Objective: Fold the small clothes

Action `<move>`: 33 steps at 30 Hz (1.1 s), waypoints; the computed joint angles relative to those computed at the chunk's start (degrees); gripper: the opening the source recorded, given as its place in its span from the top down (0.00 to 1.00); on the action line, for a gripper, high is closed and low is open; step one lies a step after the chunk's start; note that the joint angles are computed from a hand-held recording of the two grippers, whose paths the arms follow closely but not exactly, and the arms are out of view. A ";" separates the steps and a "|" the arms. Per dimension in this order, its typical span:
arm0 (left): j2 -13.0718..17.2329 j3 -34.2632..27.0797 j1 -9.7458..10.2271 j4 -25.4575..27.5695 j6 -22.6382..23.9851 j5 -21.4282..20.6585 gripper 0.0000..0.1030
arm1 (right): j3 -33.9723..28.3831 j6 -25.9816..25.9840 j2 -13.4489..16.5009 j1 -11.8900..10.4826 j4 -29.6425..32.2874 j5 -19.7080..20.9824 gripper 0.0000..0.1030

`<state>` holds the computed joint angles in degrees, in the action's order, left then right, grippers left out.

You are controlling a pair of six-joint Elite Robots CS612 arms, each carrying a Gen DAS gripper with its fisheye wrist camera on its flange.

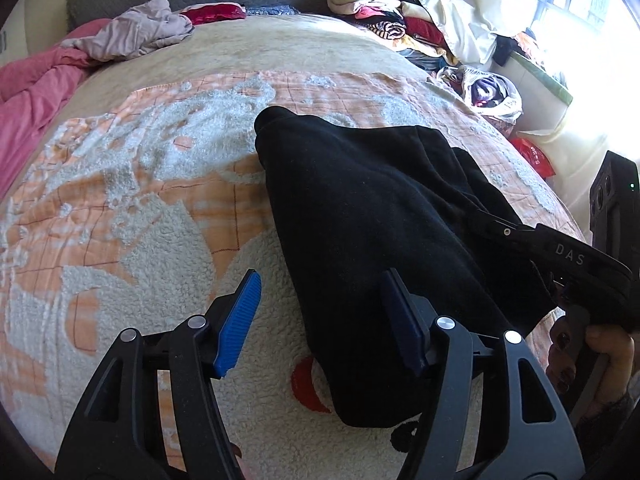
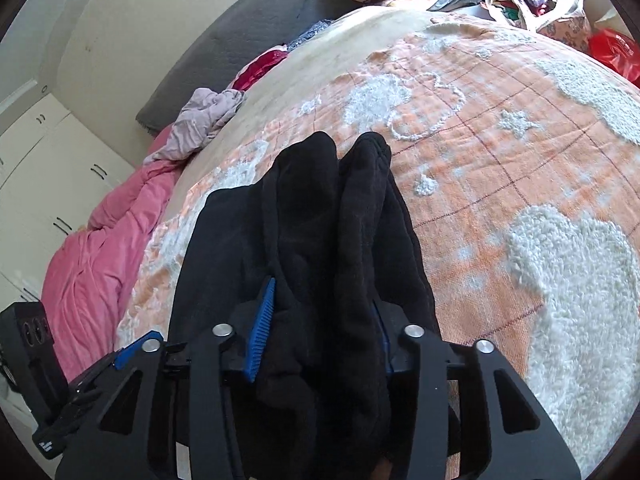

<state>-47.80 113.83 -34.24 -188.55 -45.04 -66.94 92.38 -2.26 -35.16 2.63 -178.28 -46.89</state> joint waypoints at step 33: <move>0.82 -0.22 -1.39 -1.05 -0.94 -5.28 0.39 | 5.37 -8.50 -4.19 -3.02 5.09 -0.24 0.79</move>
